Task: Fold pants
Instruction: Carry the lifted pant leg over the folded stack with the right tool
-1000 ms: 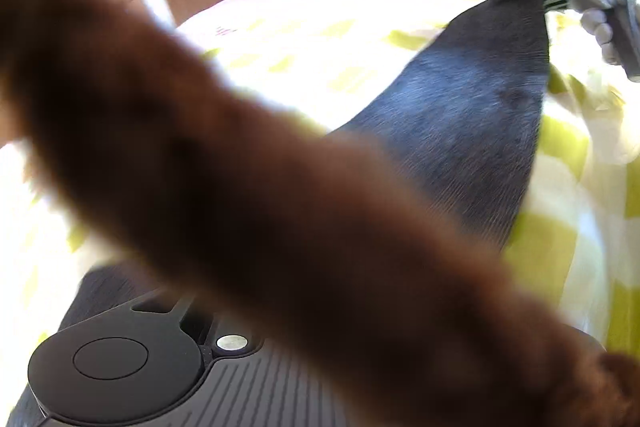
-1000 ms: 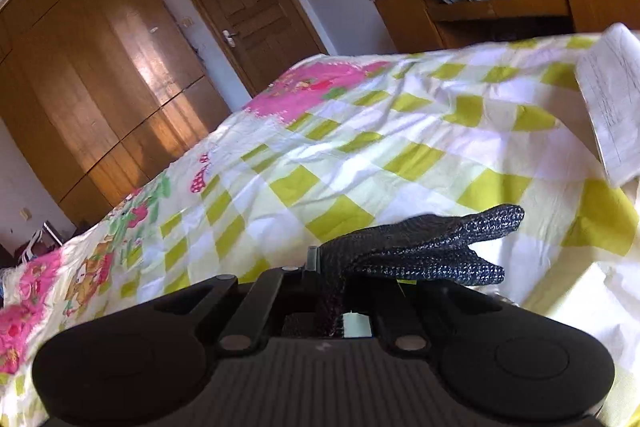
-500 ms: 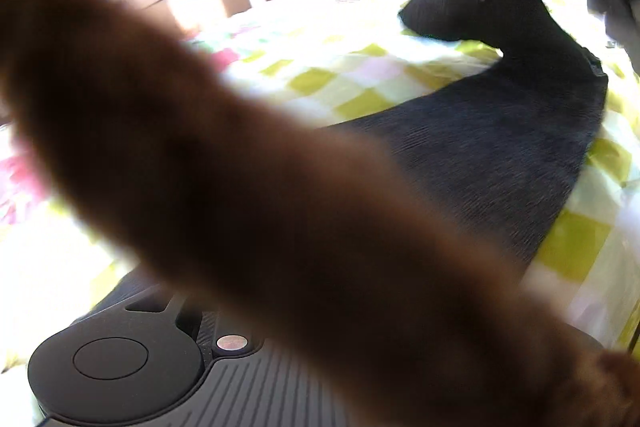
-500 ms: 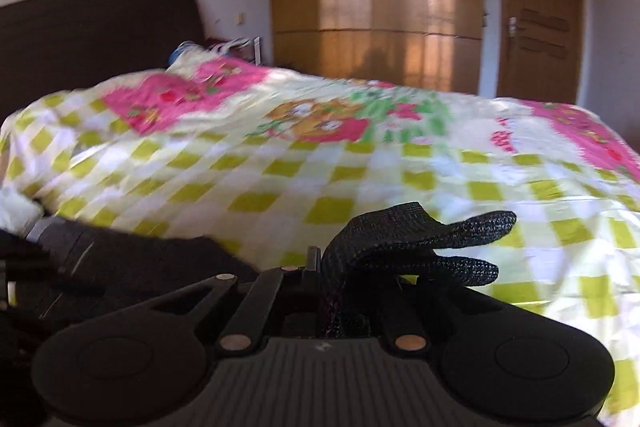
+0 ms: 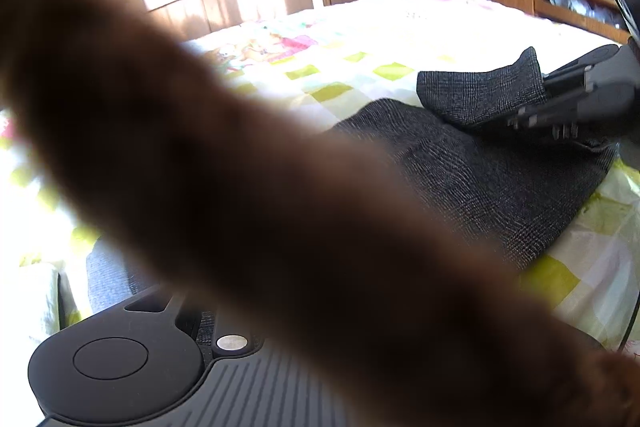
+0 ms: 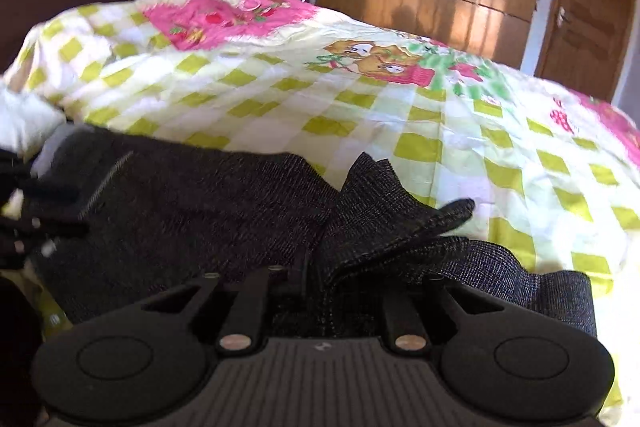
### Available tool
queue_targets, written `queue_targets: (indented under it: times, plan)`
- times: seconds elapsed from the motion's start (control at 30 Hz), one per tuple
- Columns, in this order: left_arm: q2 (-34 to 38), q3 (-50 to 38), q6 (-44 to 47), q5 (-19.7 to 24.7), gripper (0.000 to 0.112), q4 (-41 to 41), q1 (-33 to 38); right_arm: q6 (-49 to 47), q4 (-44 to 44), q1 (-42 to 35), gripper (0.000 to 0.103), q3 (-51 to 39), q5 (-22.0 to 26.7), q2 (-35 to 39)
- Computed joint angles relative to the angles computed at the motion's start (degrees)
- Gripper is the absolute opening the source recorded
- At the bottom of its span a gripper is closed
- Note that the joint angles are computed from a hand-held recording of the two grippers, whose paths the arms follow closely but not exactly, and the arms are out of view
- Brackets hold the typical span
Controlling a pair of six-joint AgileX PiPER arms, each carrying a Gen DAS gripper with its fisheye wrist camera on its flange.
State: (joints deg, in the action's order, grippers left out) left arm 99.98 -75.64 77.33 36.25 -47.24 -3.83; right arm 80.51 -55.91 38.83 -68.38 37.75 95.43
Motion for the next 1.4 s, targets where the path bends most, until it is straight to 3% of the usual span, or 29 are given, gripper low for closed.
queue_targets:
  times: [0.07,0.13,0.17,0.23,0.33,0.37,0.47,0.67,0.73,1.0,1.17,1.3,1.4]
  plan:
    - [-0.3,0.8,2.3,0.5,0.034,-2.4,1.3,2.6,2.9,-2.2,0.043,-0.8,-2.7,-0.5]
    - [-0.3,1.3,4.1,0.9,0.034,-4.6,2.5,5.7,4.9,-3.8,0.041,-2.1,-4.4,0.0]
    - [-0.3,1.4,4.9,0.9,0.034,-5.7,3.0,6.8,5.4,-3.6,0.024,-3.6,-2.8,0.7]
    - [-0.5,2.1,7.4,0.7,0.034,-7.9,4.0,5.5,4.3,-1.5,0.024,-8.5,2.4,2.9]
    - [-0.6,3.4,10.0,-1.0,0.034,-9.7,5.1,-0.7,-3.9,4.6,0.024,-16.8,11.2,7.6]
    - [-0.5,3.6,9.8,-1.4,0.034,-9.6,5.4,-2.7,-5.4,5.8,0.024,-19.2,11.7,9.0]
    - [0.0,3.4,7.7,-0.3,0.034,-8.0,6.8,-11.5,-6.3,8.4,0.024,-27.1,10.1,14.7]
    - [-0.1,5.2,8.4,1.1,0.034,-9.9,8.9,-38.8,8.2,10.0,0.024,-43.0,8.2,29.5]
    - [-0.3,5.5,8.6,1.5,0.034,-10.0,9.2,-38.4,5.7,11.2,0.024,-43.2,9.7,31.3]
    - [0.3,5.2,11.0,2.8,0.034,-12.5,10.2,-29.8,0.8,11.0,0.023,-41.6,8.3,29.0]
    - [0.4,6.1,12.4,3.7,0.034,-14.0,11.6,-28.9,-2.5,10.9,0.022,-49.5,8.5,30.5]
    - [0.4,6.2,12.4,4.5,0.034,-14.4,12.2,-34.5,-3.7,12.1,0.022,-56.3,4.2,34.0]
    - [-0.1,6.5,11.8,4.8,0.034,-14.0,12.6,-49.3,6.5,12.5,0.022,-62.0,2.4,39.1]
